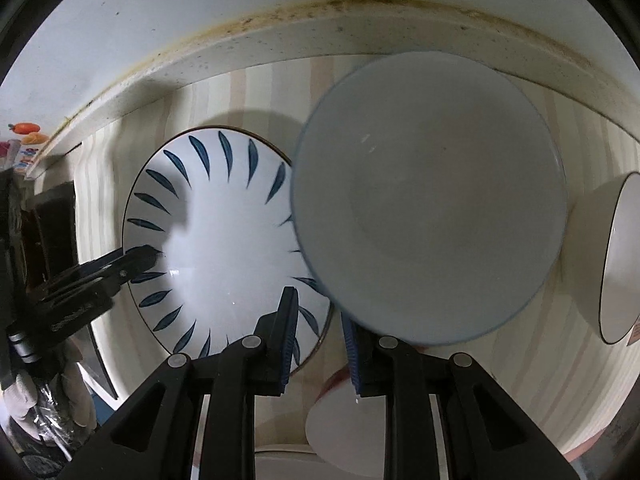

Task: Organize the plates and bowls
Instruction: 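Grip the rim of the blue-striped plate with both grippers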

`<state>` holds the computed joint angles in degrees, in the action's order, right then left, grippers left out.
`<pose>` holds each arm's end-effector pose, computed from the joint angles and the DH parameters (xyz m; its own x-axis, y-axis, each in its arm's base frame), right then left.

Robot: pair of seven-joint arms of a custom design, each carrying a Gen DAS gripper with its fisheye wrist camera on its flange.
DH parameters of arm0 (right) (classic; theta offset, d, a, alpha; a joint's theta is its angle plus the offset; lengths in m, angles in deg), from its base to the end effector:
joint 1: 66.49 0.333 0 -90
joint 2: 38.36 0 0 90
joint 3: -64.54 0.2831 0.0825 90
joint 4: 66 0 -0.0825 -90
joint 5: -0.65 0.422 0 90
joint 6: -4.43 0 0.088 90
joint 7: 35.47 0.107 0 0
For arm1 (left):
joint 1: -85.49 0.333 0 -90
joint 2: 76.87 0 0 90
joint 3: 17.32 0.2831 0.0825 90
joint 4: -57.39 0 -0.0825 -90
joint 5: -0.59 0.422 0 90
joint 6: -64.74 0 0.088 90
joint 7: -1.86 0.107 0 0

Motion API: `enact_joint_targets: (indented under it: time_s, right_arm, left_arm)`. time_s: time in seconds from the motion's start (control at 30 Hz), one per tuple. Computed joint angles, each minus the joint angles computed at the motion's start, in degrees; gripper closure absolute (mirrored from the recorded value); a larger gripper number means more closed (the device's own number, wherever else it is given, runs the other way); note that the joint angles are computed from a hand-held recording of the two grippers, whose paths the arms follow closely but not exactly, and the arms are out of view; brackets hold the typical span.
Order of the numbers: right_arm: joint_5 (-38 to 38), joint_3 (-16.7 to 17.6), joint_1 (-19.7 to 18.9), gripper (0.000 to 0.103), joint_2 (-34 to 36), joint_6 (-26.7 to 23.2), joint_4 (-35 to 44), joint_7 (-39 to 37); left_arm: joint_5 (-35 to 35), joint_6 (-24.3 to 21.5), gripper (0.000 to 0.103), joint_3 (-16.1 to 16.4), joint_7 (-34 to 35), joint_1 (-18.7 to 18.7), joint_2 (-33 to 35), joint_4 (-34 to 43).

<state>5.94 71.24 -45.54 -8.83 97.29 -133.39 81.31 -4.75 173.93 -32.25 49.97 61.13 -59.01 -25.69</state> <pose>0.6418 0.3264 0.4596 -0.0122 -0.9947 -0.1020 -0.9918 -0.0009 0.1279 0.5478 -0.4298 0.4920 0.0854 -0.9704 0.2260 -0.9962 -0.0870 0.0026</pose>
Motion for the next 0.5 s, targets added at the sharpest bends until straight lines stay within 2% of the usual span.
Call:
enact_joint_targets:
  time_s: [0.13,0.33,0.5]
  right_arm:
    - [-3.2,-0.2,1.8,0.08,0.9,-0.7,1.5,-0.2]
    - [-3.4,0.2,2.1,0.083,-4.2,5.8,-6.7,-0.1]
    - [-2.6,0.8,2.2,0.083,-7.1,9.2,-10.6,-0.3]
  left_arm:
    - [1.9,-0.1,0.081,0.1,-0.6,-1.0,0.4,0.8]
    - [4.0,0.6,0.081,-0.2,-2.6,-1.7,-3.2,-2.7]
    - [6.8,-0.4,0.081,-0.8,-5.8,-3.0,-3.6,-1.5]
